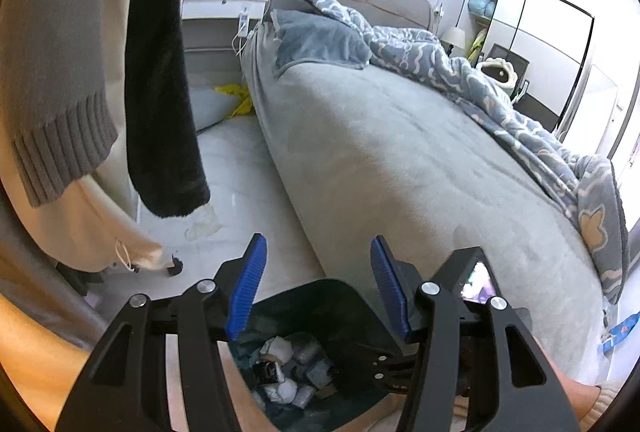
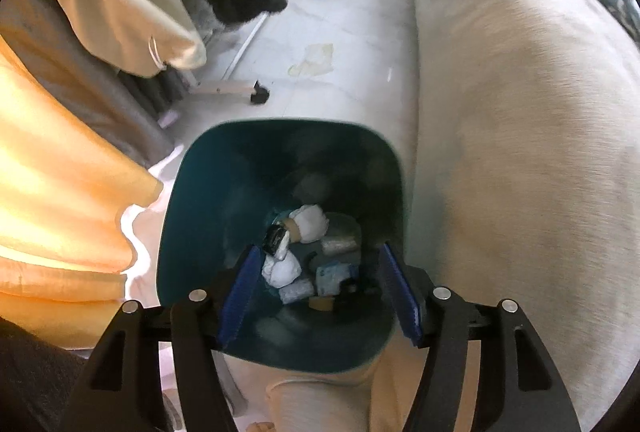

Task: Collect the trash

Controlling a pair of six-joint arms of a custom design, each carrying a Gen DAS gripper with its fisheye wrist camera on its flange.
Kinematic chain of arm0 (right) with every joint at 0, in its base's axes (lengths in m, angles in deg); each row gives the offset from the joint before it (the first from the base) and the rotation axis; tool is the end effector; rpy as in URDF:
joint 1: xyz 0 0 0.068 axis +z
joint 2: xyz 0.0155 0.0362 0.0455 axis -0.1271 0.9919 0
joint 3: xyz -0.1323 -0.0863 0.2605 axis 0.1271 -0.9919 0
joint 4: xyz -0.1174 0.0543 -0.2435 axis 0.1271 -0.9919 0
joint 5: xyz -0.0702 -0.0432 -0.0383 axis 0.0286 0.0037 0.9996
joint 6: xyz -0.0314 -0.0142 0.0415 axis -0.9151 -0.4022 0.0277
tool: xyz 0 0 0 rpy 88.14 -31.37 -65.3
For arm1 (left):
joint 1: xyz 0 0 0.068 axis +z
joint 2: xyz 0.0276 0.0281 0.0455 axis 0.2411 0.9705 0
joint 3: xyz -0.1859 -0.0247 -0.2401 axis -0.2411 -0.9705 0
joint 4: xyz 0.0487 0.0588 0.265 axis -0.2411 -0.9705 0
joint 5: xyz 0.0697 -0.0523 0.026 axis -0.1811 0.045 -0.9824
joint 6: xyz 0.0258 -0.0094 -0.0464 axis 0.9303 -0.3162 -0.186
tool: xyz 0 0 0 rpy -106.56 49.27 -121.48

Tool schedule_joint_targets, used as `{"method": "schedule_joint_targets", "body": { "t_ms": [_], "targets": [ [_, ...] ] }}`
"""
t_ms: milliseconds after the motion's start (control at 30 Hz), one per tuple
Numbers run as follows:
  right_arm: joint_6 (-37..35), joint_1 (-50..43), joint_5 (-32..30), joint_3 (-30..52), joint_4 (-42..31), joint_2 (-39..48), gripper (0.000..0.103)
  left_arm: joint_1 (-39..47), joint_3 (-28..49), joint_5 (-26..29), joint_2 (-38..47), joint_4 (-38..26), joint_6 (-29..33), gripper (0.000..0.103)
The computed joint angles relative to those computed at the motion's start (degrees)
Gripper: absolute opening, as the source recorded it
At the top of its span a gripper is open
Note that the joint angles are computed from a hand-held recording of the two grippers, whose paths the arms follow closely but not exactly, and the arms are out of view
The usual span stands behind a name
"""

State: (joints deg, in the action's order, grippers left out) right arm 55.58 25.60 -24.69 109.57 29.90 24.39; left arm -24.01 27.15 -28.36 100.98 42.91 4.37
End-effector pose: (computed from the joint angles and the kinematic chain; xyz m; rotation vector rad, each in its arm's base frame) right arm 0.2280 0.1536 0.1796 -0.8816 2.6204 0.3428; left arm 0.1357 -0.0877 0.3017 -0.1367 2.2301 -0.2125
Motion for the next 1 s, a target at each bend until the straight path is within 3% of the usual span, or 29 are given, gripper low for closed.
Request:
{"method": "schedule_joint_targets", "body": {
  "t_ms": [167, 400, 533, 733, 900, 1000],
  "targets": [
    [-2.38, -6.04, -2.86, -2.25, -2.18, -12.31, 0.069, -6.1, 2.67, -5.22, 2.55, -0.19, -2.42, 0.059],
    [-6.84, -16.68, -7.15, -1.19, -6.06, -25.32, 0.078, -18.0, 7.75, -19.55, 8.5, -2.66, -4.99, 0.08],
    [-10.75, -25.43, -9.52, -0.37, -7.57, -31.0, 0.085, -25.31, 10.3, -27.86, 11.0, -5.09, -9.51, 0.093],
    [-18.38, -41.82, -17.94, 1.02, -12.15, -37.04, 0.091, -30.02, 12.97, -30.89, 14.52, -8.2, -15.45, 0.098],
    [-28.0, -57.95, -28.3, 3.95, -19.82, -39.06, 0.097, -37.04, 18.12, -36.53, 19.17, -21.07, -30.43, 0.1],
    [-39.51, -72.75, -38.67, 8.63, -31.1, -36.89, 0.099, -41.51, 21.14, -39.03, 21.65, -29.55, -40.75, 0.1]
  ]
}}
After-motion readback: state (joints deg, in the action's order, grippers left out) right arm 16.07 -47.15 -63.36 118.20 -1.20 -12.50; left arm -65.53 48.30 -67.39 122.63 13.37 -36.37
